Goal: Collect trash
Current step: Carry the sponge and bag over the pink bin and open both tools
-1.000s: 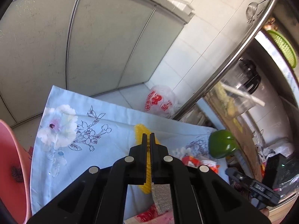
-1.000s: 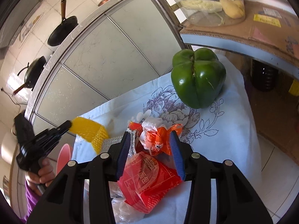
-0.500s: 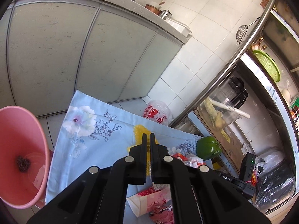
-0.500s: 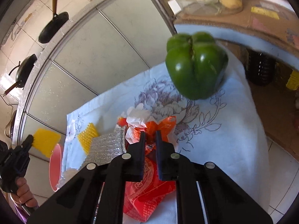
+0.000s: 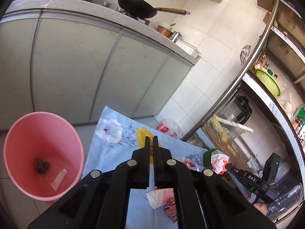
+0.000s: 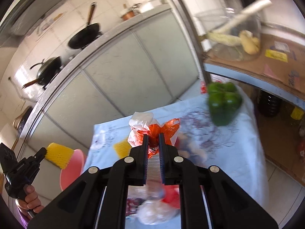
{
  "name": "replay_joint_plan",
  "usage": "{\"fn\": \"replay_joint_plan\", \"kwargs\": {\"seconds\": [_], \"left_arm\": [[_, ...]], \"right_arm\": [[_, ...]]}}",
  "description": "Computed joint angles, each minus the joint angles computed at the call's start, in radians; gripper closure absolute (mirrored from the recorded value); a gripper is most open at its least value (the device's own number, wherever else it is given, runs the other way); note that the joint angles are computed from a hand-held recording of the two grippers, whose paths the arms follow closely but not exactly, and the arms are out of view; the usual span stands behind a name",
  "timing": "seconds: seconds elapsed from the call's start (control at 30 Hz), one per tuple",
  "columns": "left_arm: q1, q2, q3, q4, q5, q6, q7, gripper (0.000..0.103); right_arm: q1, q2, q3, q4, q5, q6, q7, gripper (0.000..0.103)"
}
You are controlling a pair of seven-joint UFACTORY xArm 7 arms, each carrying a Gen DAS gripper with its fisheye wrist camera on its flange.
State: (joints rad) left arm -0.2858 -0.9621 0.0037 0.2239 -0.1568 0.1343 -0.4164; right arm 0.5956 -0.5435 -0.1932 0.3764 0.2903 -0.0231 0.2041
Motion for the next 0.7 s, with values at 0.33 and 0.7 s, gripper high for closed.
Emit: {"fn": "replay_joint_plan", "kwargs": {"seconds": [0.33, 0.7], "left_arm": [[0.229, -0.412, 0.003, -0.122, 0.067, 0.286, 0.007, 0.101], [0.491, -0.613, 0.112, -0.200, 0.114, 0.486, 0.122, 0.101]], "right_arm": [[0.189, 0.175, 0.077, 0.168, 0.008, 0.005, -0.024, 0.092], [0.354, 0.493, 0.143, 0.495, 0.131, 0.086, -0.228, 0.092]]}}
